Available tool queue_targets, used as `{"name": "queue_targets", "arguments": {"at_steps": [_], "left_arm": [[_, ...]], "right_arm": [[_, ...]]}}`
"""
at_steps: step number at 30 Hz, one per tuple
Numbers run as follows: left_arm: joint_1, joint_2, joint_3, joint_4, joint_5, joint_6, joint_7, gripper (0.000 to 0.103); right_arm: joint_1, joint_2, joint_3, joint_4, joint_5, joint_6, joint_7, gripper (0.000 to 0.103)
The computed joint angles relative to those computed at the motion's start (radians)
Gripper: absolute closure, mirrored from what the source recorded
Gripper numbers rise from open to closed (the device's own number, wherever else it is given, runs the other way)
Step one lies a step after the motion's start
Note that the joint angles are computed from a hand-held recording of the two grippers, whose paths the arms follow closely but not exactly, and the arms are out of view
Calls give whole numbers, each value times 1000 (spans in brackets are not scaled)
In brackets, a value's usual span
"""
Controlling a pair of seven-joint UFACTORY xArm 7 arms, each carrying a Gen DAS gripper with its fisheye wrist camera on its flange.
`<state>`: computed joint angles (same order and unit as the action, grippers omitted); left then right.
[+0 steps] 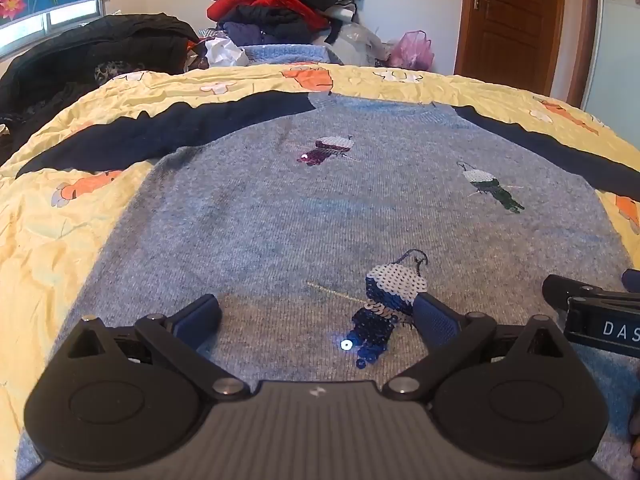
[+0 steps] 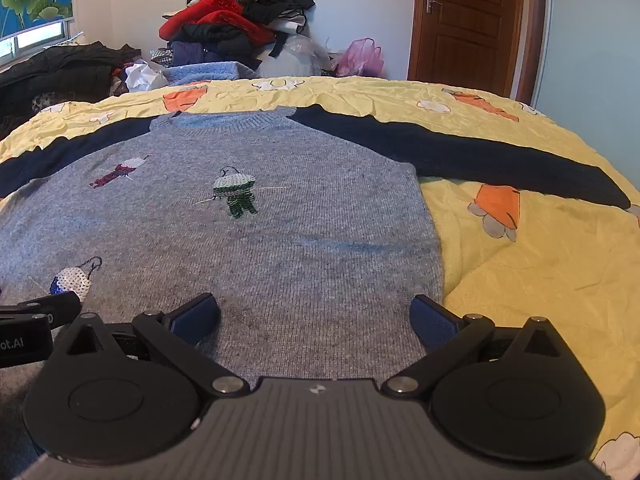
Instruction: Fold small clothes
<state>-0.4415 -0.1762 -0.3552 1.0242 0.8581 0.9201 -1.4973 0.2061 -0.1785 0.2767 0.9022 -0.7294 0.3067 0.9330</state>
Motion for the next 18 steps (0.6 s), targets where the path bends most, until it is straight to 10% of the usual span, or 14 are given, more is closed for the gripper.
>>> {"name": "queue_targets", "arguments": {"at_steps": [18], "left_arm": [[-2,10,8,9,-4,-4,4,0]], "right_arm": [[1,-1,0,-1,1,1,0,0]]}}
